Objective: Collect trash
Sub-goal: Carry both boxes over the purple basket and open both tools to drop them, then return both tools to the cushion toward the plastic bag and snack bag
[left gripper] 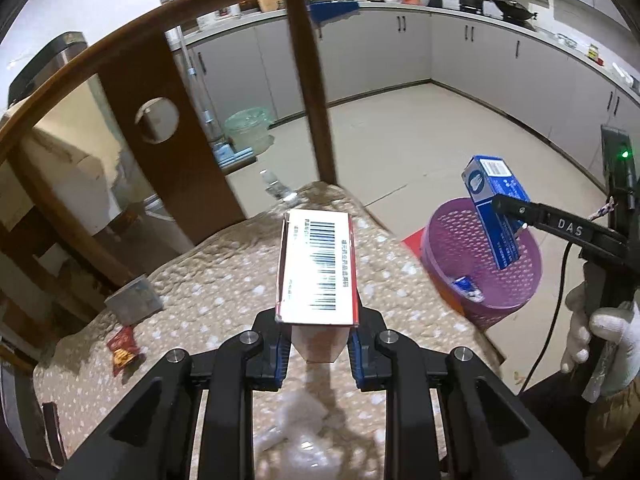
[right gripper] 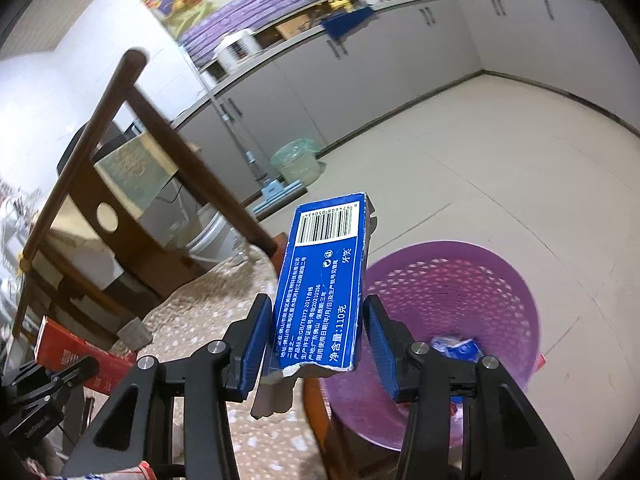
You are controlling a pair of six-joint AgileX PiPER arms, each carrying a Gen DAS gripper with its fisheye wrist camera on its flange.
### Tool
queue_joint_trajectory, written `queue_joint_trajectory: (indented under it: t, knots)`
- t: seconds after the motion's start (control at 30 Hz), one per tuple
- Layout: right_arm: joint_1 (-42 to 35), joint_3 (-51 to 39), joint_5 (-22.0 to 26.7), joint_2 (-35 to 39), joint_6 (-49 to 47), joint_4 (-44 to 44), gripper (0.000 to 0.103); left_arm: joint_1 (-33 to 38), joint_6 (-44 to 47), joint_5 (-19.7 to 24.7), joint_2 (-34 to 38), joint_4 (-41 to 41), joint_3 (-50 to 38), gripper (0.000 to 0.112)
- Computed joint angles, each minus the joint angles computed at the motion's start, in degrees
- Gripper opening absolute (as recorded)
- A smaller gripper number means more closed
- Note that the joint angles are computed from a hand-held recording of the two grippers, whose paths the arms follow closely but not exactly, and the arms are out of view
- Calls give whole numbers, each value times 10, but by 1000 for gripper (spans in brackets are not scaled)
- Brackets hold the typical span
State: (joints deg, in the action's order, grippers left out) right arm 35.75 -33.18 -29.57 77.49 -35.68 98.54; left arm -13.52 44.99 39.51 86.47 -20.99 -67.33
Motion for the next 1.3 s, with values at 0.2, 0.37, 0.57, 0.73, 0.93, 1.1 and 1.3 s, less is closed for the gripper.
queue_joint_trajectory:
  t: [0.2, 0.37, 0.57, 0.73, 0.93, 1.1, 1.3]
  knots:
    - [-46, 51, 25, -38, 39, -11, 52, -58, -22, 14, 18, -14, -22, 23]
    - [-84, 79, 52, -60, 55, -24, 52, -119, -48, 24, 54, -28, -53, 23]
    - [-116, 102, 75, -69, 73, -43, 52, -171, -79, 38, 113, -39, -105, 23]
    - [-158, 126, 107, -76, 98, -72, 52, -190, -101, 59, 162, -52, -153, 23]
    - [-179, 123, 115, -59, 72, -33, 61, -180, -95, 81, 194, -88, -185, 48]
    - [-195, 123, 126, -55, 99, -58, 64, -166, -76, 57, 162, -98, -152, 62]
    - [-145, 88, 90, -30, 103, -75, 65, -129, -50, 44, 108, -114, -98, 72]
